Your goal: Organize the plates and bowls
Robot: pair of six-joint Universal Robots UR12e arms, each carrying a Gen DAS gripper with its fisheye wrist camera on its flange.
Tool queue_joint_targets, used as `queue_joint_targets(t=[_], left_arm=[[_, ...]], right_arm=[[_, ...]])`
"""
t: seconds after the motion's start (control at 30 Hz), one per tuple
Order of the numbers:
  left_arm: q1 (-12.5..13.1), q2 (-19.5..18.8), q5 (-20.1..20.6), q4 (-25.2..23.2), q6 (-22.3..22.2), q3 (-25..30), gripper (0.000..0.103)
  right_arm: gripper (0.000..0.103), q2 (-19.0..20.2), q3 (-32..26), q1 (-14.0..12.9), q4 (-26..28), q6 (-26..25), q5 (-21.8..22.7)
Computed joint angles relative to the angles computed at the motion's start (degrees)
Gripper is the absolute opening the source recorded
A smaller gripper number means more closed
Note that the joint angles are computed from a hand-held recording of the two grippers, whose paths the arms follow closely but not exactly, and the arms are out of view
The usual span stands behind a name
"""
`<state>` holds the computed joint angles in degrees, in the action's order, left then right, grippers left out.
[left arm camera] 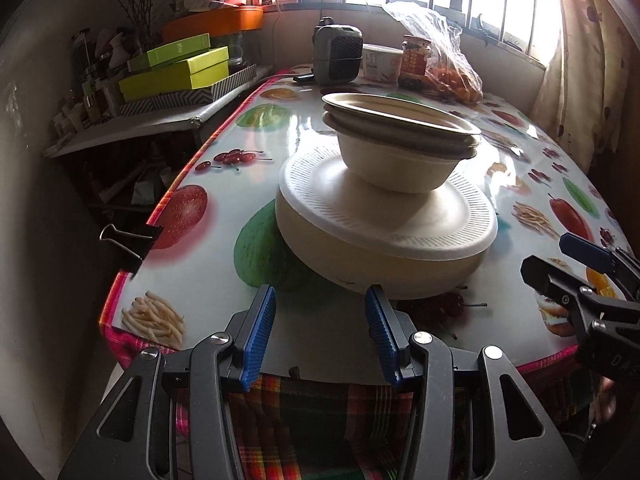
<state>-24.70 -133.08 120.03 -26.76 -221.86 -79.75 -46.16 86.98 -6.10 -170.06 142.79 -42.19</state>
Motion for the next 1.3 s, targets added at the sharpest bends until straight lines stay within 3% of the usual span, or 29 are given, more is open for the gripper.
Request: queue_joint_targets(t=[0.27,0.6,1.3], left_arm=[[0.56,-0.21,-2.89,-1.28,-2.24,-0.15,0.052],[0.28,-0.85,-1.19,-2.23,-2.43,0.75,0.053],[0.09,-1.24,-0.31,-1.55,-2.56,0.96,0.059]], right_arm=[[0.082,0.31,0.09,0.71,1.66,-0.69,-4.79],[0.086,0.42,0.32,1.41,0.01,-0.7,-7.71],[0.09,0.7,0.19,1.43,-1.16,0.07,-8.63]])
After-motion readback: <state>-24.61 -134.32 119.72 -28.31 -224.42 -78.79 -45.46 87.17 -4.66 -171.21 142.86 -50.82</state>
